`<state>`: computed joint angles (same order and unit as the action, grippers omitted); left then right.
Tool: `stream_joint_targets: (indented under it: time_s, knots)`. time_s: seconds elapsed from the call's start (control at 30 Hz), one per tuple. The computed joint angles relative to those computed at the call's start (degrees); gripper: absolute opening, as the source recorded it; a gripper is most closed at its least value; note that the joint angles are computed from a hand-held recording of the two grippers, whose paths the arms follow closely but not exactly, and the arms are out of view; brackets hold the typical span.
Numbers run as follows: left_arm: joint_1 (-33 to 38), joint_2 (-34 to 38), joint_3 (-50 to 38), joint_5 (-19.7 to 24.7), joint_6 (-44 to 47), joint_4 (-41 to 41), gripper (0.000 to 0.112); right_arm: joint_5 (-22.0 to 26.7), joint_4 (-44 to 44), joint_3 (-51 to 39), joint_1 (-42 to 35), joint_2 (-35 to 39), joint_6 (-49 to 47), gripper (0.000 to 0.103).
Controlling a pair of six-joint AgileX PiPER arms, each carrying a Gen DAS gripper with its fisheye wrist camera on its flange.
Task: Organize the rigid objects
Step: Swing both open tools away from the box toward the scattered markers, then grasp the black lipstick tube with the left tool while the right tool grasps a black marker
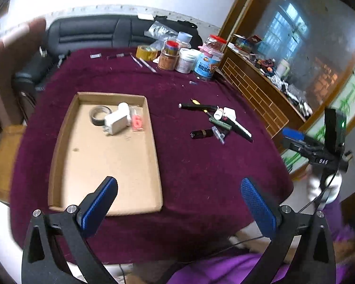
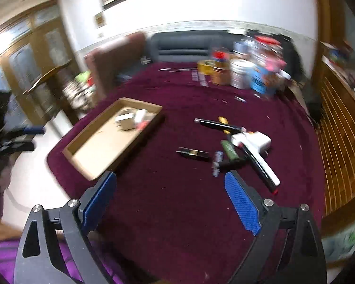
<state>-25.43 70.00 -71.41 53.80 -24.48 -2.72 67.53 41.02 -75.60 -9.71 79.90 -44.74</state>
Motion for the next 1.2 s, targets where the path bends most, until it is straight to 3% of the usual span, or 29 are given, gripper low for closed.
stream_joint_targets:
  time_s: [0.13,0.2,0.33,0.4,0.43,0.57,0.63,0.73,0.8,0.83,0.87,0.9,0.97,1.0,1.13,1.2]
  knots:
    - [0.61,10.55,-2.78,-6.73,-0.59,-1.32,0.102,-4.42,4.44,-1.06,-2.59,7.27,1.82,0.094]
    - [0.44,16.73,-7.29,-7.01,-2.53,-0.02,0.102,-7.47,4.76,-3.51,-2.47,11.79,5.34,0.094]
    - [-0.81,26.72,-13.88,-9.16,-4.39,-0.63,0.101,-24.43,5.04,-1.19,0.08,16.62,7.98,0.093]
    - [-3.12,31.56,-17.52,-9.31,-5.77,2.73,0.101,-33.23,6.84,1.25,0.87,18.53,6.05,0.093]
    - [-5.37,35.10,-20.84,-7.80,-7.71,7.06,0.101,-35.19,8.39,1.98,0.50,19.45,4.43,0.093]
    - [-10.14,44.51,-31.00,-2.48,-5.47,14.33,0.101,-35.94,21.61,6.12,-3.00,21.47,-7.23,0.093]
    - [-11.05,48.23,-35.74,-1.18,-2.22,15.09,0.101,-35.31,21.27,6.14,-3.85,22.26,-7.48,0.093]
    - [-11.82,55.77,-45.46,1.70,3.89,16.82,0.101,-34.67,28.17,8.09,-5.61,20.67,-13.23,0.093]
    - [-11.82,58.97,-49.19,3.28,5.75,17.88,0.101,-33.24,26.35,7.66,-5.74,20.75,-11.49,0.093]
    - [-11.66,61.29,-51.79,4.78,6.79,17.92,0.098,-33.16,25.78,7.20,-5.62,21.25,-10.95,0.093]
    - [-11.41,62.51,-52.99,5.47,7.22,17.48,0.080,-33.23,25.47,7.02,-5.55,21.43,-10.61,0.093]
    - [-10.67,62.11,-51.90,4.08,7.67,14.75,0.072,-33.39,25.68,6.84,-5.51,21.79,-10.85,0.093]
    - [-9.86,60.87,-50.70,3.31,7.55,11.71,0.024,-33.48,25.64,6.65,-5.44,22.39,-10.60,0.093]
    - [-9.82,60.44,-50.52,3.84,7.88,11.05,0.014,-33.10,25.43,6.44,-5.46,22.63,-10.23,0.093]
    - [-10.76,55.18,-43.19,0.77,6.71,10.80,0.013,-32.86,26.63,6.62,-5.51,22.95,-11.30,0.093]
    - [-11.53,55.60,-43.86,0.74,5.79,12.13,0.016,-32.74,27.09,6.71,-5.53,23.03,-11.74,0.093]
